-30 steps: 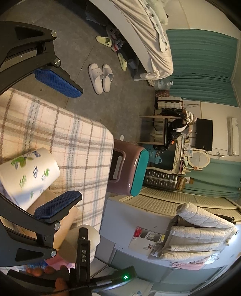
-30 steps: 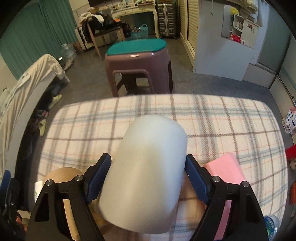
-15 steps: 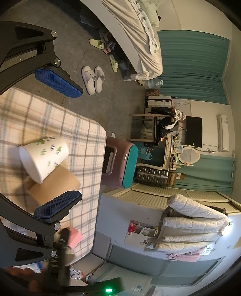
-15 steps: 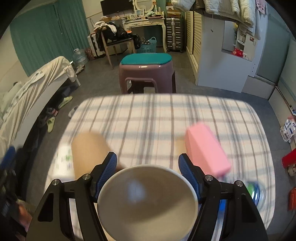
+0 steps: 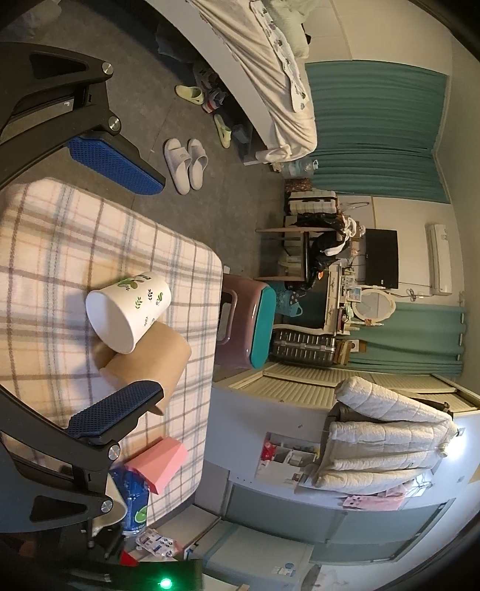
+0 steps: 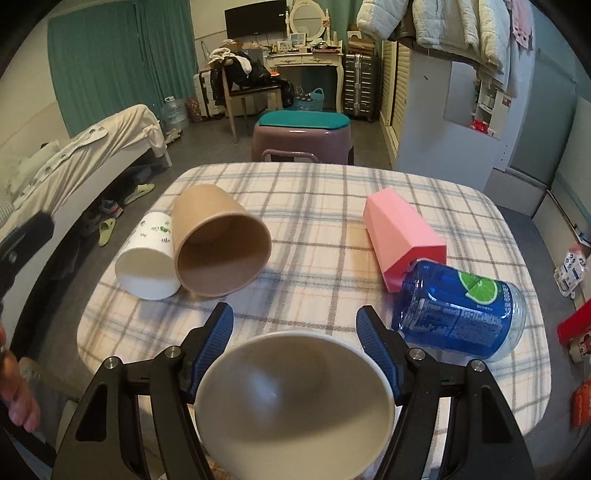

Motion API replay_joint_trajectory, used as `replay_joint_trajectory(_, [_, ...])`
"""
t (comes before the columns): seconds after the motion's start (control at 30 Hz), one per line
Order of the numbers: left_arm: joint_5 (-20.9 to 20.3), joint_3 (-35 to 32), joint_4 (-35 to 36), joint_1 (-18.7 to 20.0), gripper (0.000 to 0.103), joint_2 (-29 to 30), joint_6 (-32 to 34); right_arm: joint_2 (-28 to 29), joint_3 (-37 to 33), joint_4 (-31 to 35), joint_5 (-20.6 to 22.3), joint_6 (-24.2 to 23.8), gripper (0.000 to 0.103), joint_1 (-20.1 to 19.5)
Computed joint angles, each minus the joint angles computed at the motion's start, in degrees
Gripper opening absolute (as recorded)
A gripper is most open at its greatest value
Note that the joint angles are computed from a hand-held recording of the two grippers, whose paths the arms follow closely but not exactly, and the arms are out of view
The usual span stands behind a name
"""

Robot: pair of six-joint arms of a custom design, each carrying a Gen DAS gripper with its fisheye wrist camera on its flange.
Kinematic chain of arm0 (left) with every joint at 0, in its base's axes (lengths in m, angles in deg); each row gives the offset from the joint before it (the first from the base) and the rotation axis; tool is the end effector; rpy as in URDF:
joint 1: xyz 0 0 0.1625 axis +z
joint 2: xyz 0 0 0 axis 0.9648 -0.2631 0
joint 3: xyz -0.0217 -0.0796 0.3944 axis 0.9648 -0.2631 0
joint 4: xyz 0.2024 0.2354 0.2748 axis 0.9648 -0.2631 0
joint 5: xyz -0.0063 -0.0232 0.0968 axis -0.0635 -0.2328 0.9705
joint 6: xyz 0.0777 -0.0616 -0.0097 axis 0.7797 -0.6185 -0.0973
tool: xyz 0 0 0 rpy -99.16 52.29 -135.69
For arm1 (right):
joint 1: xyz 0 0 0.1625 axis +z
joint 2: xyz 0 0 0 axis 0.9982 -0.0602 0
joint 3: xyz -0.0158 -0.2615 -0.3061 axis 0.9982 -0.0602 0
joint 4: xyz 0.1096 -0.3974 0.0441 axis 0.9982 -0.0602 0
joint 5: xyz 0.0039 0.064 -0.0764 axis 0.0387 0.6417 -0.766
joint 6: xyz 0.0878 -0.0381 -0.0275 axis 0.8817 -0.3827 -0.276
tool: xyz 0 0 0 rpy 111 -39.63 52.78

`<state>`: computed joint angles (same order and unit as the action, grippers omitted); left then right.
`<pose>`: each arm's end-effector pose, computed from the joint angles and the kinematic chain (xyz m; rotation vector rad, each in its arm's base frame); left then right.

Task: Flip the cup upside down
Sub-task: 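Lift the white cup with the right gripper, turn it upright, set it down, then close the left gripper around the upright white cup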

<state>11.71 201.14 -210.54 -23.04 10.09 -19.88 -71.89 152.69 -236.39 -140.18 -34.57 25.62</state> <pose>-0.0004 -0.3729 0.2472 -0.0908 1.8202 -1.3776 0.3140 -0.5278 -0.1002 1.0418 -2.4179 0.5554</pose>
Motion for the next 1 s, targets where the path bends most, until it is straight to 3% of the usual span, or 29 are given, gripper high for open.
replay_joint_trajectory(0.23, [1.72, -0.05, -1.25, -1.04, 0.103, 1.08, 0.38, -0.93, -0.31, -0.85, 0.5, -1.1, 0.069, 0.48])
replay_joint_trajectory(0.47, [1.88, -0.27, -1.37, -1.42, 0.103, 2.5, 0.35, -6.32, 6.52, -6.94, 5.95, -1.56, 0.074, -0.56])
replay_joint_trajectory(0.77, [-2.23, 2.57, 8.47, -1.1, 0.103, 5.52, -12.63, -9.57, 12.75, -13.08, 7.42, -3.38, 0.074, -3.53])
replay_joint_trajectory(0.9, [-4.59, 3.36, 13.1, -0.83, 0.103, 8.61, -19.17, -10.75, 14.38, -14.35, 8.86, -3.63, 0.074, -5.34])
replay_joint_trajectory(1.0, [-5.36, 2.51, 12.94, -1.01, 0.103, 12.79, -20.29, -11.36, 15.22, -15.48, 9.52, -4.83, 0.074, -6.52])
